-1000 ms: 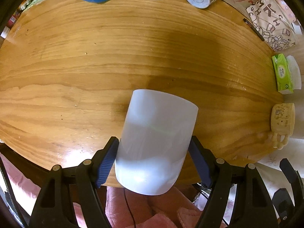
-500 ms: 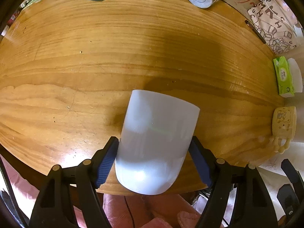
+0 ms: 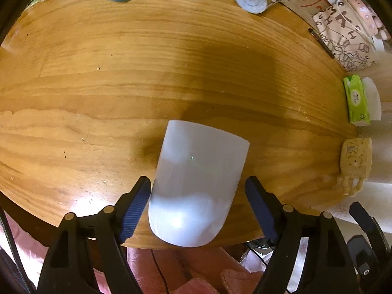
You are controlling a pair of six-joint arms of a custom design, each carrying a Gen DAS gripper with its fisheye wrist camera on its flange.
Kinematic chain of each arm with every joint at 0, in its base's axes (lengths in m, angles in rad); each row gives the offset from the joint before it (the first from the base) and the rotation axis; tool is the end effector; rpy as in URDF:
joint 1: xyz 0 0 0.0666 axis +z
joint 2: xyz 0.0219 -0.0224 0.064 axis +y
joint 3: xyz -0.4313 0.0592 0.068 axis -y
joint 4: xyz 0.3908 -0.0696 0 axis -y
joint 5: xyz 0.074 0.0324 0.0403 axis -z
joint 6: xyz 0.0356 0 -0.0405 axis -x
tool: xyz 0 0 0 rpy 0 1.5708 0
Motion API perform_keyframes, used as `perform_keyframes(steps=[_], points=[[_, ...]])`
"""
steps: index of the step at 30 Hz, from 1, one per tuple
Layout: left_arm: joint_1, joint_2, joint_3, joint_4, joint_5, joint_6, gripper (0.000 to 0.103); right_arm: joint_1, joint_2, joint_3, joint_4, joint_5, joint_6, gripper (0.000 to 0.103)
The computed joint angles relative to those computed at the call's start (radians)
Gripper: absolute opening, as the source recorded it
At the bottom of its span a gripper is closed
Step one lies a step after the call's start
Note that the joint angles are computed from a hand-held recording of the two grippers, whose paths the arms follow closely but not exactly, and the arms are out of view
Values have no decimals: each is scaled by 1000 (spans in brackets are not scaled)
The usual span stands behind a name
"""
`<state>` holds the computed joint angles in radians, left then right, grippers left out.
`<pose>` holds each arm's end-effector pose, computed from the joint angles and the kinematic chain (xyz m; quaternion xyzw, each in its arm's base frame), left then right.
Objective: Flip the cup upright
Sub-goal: 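Lift the white cup with the left tool and turn it toward the right tool, then close the right tool on the white cup while the left tool releases it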
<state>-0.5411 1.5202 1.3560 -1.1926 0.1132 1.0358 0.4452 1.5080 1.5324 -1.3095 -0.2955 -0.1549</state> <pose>0.4062 -0.2493 0.3940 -0.2372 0.9640 -0.1153 0.0353 0.4322 0.2173 0.4711 -0.1623 0.9657 0.1808 0.0915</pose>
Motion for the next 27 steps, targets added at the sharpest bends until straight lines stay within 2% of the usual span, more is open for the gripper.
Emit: perform_keyframes(steps=[4, 8, 13, 16, 21, 27], points=[[-4, -7, 14, -2, -2, -15, 82, 1, 4, 3, 4, -13, -21, 94], [-10, -32, 8, 16, -37, -41, 82, 8, 6, 6, 11, -15, -41, 94], [-14, -93, -20, 72, -91, -79, 82, 15, 7, 7, 30, -22, -69, 94], [-15, -152, -52, 117, -161, -84, 82, 25, 7, 4, 52, -27, -92, 94], [-10, -232, -101, 172, -265, -100, 82, 58, -9, -23, 139, -17, -146, 94], [-19, -303, -139, 199, -450, -130, 82, 118, -38, -85, 295, 23, -232, 94]])
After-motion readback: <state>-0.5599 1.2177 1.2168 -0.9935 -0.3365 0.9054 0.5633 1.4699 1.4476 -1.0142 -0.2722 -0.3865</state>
